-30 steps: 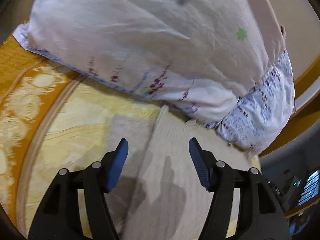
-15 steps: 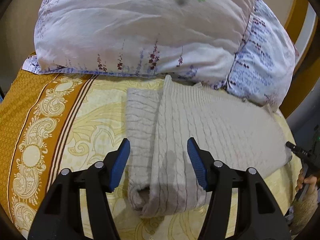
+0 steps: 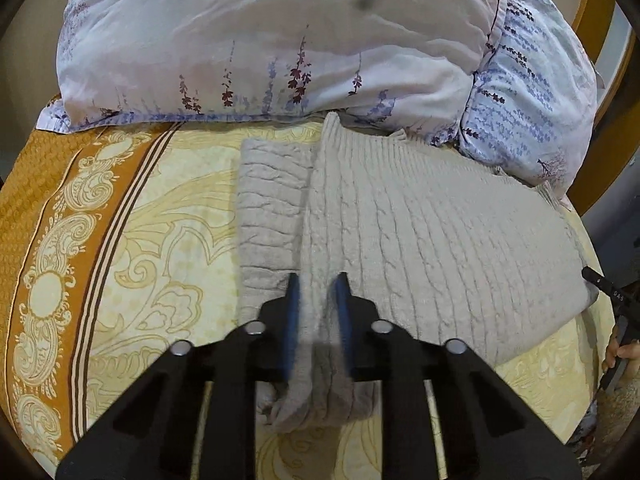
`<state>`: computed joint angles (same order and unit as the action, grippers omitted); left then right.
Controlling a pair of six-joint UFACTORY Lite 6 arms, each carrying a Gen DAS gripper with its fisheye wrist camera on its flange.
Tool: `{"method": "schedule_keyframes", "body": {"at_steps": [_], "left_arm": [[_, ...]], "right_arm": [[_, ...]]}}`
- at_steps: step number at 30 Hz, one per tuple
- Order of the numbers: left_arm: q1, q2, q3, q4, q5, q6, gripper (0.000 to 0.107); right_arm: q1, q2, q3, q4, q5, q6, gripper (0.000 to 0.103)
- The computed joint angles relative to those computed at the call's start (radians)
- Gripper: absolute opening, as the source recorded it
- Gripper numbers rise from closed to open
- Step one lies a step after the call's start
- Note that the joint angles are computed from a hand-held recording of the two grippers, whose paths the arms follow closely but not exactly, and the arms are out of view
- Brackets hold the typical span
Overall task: Fold small clothes
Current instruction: 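Lower the folded hem onto the sweater with both grippers and release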
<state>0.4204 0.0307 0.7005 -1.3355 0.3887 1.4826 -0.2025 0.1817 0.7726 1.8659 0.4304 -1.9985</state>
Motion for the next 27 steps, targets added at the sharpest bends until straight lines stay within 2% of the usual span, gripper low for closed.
{"method": "schedule_keyframes", "body": {"at_steps": [1, 6, 14, 22, 27], "left_arm": [[0.005, -0.001, -0.002, 0.0, 0.011, 0.003, 0.008], [0.022, -0.015, -0.012, 0.003, 0.043, 0.006, 0.007], [0.16, -0.019, 0.02, 0.059, 0.251, -0.022, 0.007], [0.192, -0.028, -0.012, 0.076, 0.285, 0.014, 0.007], [0.186, -0.019, -0.036, 0.059, 0.242, 0.065, 0.007]], "right_arm": [[0.001, -0.008, -0.007, 0.018, -0.001, -0.014, 0.013], [-0.004, -0.085, -0.064, 0.096, 0.013, -0.073, 0.011], [-0.071, -0.212, -0.155, 0.023, 0.097, 0.002, 0.008], [-0.097, -0.197, -0.194, 0.013, 0.083, 0.012, 0.008], [-0.052, -0.147, -0.165, 0.07, 0.008, -0.027, 0.008]]}}
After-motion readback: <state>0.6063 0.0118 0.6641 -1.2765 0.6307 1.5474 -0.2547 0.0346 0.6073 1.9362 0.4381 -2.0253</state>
